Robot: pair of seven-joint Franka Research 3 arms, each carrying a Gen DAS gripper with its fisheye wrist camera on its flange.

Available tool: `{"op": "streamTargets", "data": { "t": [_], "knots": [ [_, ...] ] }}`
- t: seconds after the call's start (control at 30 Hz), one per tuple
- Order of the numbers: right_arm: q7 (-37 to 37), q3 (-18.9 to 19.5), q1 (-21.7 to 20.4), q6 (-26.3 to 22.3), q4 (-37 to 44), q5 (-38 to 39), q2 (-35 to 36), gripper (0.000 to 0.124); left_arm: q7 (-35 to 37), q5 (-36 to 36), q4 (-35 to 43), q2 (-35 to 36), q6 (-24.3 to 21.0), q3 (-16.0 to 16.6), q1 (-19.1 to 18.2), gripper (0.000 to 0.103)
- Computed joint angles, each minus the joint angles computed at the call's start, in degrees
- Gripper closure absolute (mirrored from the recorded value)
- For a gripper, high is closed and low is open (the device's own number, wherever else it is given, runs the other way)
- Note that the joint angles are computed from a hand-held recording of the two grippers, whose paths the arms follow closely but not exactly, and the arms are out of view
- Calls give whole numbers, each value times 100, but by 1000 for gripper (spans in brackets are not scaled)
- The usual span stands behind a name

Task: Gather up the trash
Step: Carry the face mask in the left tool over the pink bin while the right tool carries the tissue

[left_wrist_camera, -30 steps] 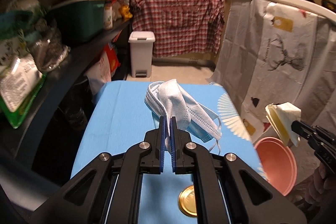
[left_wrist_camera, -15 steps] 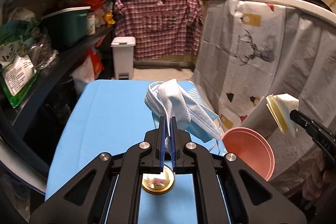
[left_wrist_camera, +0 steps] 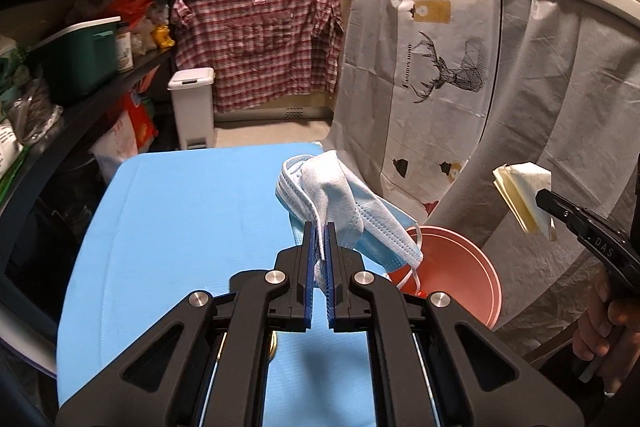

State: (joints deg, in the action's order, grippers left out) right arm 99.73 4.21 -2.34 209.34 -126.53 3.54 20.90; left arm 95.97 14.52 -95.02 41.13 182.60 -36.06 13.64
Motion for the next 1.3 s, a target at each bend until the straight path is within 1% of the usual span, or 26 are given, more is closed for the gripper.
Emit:
{"op": "streamTargets", "data": {
  "t": [0.1,0.17,0.4,0.57,0.73,0.83,0.93,1.07,1.3],
  "knots": [
    [-119,-72,87,-2,17,115,22,121,14,39,55,21,-9,66,-111,98],
    [-87,-47,27,4,-2,79,21,121,27,40,64,37,-19,57,-139,98],
    [-74,-83,16,48,-85,180,-18,121,122,7,171,114,-107,55,-276,98],
    [-146,-160,75,9,-119,352,-38,121,229,-53,275,191,-193,76,-409,98],
    [-427,-342,293,-226,-39,856,-23,121,365,-143,421,302,-299,73,-550,98],
    [-609,-437,397,-413,20,1164,-3,121,495,-214,493,397,-372,-12,-578,98],
    [-612,-387,312,-505,40,1242,6,121,646,-292,582,499,-454,-75,-631,98],
    [-577,-307,183,-547,62,1196,20,121,832,-384,698,608,-540,-53,-769,98],
    [-599,-275,136,-545,75,1135,50,121,1065,-564,1001,802,-692,97,-1063,98]
  ]
}}
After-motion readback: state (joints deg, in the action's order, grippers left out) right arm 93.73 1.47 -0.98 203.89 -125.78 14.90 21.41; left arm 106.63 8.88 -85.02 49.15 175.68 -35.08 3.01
